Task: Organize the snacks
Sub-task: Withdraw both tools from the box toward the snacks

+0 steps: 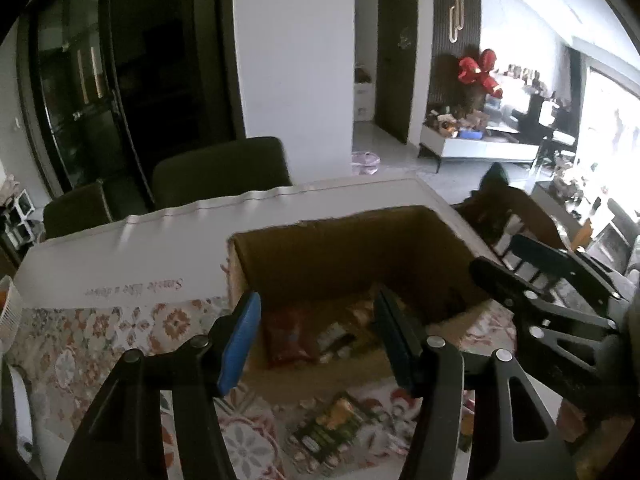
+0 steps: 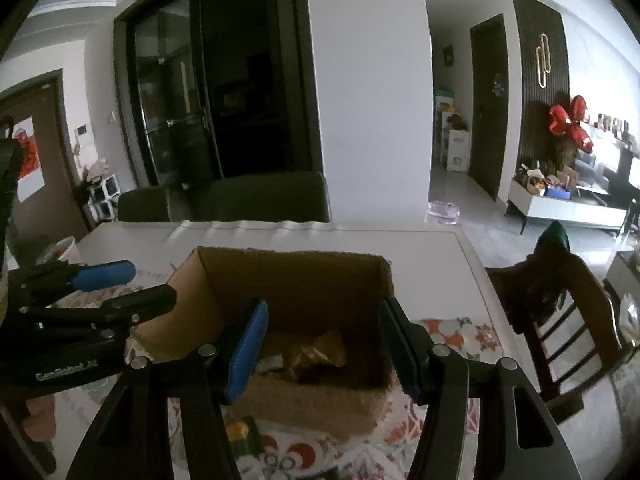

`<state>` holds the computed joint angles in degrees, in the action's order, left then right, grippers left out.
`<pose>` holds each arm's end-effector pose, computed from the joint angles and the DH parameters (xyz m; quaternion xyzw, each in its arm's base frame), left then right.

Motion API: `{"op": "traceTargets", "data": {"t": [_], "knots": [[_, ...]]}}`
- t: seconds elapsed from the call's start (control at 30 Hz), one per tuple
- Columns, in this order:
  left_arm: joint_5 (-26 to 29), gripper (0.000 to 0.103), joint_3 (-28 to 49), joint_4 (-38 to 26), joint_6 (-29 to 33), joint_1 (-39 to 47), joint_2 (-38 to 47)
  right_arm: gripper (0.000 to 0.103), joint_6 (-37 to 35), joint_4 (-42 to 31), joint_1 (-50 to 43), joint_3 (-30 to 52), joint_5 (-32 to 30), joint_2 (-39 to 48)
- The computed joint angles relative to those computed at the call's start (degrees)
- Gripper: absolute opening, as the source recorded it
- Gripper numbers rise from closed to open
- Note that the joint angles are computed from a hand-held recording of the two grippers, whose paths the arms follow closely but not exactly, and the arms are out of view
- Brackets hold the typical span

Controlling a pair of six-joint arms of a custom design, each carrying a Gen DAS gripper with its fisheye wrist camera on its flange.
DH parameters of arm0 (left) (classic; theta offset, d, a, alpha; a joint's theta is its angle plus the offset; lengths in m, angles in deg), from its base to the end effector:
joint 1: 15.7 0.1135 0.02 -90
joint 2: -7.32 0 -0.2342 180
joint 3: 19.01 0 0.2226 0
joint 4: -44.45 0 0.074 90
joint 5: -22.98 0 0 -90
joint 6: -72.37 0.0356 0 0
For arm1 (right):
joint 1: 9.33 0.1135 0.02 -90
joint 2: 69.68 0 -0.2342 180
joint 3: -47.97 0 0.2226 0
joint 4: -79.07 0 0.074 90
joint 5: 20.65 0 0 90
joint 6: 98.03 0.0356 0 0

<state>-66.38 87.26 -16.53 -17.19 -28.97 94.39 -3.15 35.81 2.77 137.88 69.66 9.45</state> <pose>0.2919 -0.0692 0.3476 0.1112 0.9060 -0.0507 0.4054 0.2806 0.0600 0.3263 -0.0539 0.8750 0.0687 0.4762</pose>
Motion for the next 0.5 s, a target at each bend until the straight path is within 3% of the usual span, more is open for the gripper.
{"op": "traceTargets", "data": {"t": [0.5], "knots": [[-4.9,0.060,-26.5,5.9,-8.3,-9.6,-22.5,0.059,-4.0,-1.4,0.0,-20.8,3.7,-25.5]]}}
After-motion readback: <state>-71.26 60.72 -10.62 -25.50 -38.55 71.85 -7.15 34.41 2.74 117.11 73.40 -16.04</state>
